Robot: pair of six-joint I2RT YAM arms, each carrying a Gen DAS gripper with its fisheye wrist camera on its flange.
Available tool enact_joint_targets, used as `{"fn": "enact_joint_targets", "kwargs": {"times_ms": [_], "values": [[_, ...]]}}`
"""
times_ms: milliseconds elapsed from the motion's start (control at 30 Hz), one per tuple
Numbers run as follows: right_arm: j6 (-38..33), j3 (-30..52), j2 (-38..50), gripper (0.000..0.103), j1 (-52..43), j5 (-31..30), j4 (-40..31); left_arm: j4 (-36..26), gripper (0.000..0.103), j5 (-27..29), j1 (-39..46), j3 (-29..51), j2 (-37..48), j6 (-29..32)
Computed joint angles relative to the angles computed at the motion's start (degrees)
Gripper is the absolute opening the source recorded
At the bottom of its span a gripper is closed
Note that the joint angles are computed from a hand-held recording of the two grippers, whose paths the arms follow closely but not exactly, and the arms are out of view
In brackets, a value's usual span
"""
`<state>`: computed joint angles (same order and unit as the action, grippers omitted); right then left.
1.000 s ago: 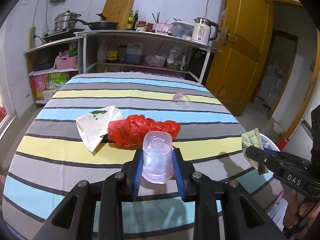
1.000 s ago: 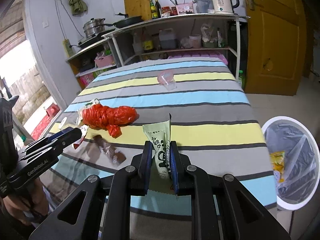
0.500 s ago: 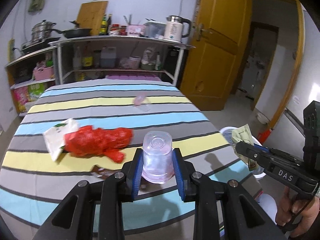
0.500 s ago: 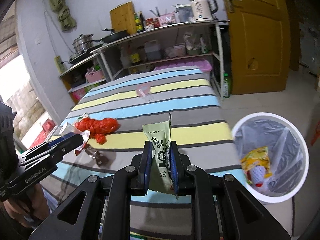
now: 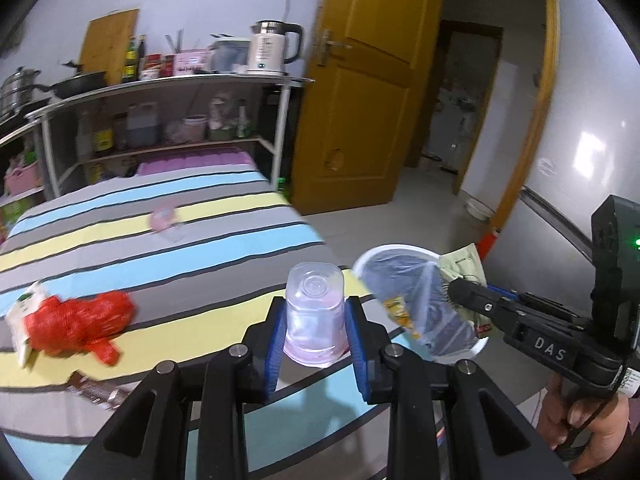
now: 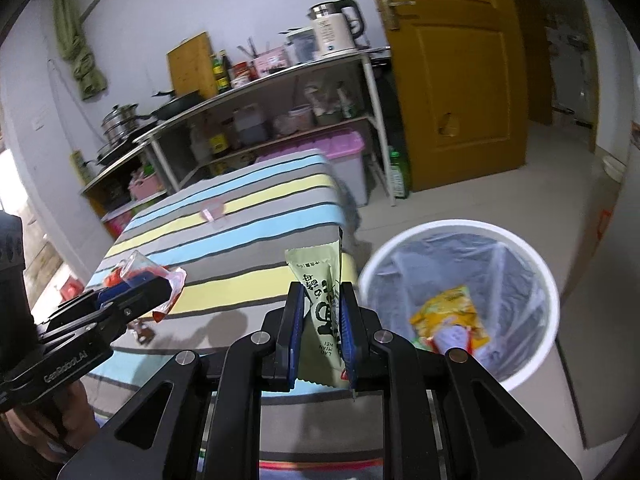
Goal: Collect trash
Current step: 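Carry the cup and sachet in both grippers over the white bin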
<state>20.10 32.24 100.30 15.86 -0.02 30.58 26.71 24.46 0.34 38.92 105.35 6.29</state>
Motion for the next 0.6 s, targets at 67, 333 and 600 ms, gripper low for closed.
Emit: {"fn": "enact_joint_targets", "kwargs": {"times_ms": [67, 333, 600], "values": [[-0.2, -0.83, -0.48, 0.018, -1.78, -0.35, 0.29, 0.11, 0.03, -0.3, -2.19, 0.83, 0.66, -0.59], [-0.98, -2.36, -0.23, 0.018, -7.79, -2.67, 1.2, -0.04, 0.03, -0.72, -8.35, 5.12, 5.04, -2.57], [-1.48, -1.67, 3.37, 0.019, -11.58, -4.76, 2.43, -2.28, 0.03, -0.54, -12.16, 11.76, 10.74, -3.71]]}}
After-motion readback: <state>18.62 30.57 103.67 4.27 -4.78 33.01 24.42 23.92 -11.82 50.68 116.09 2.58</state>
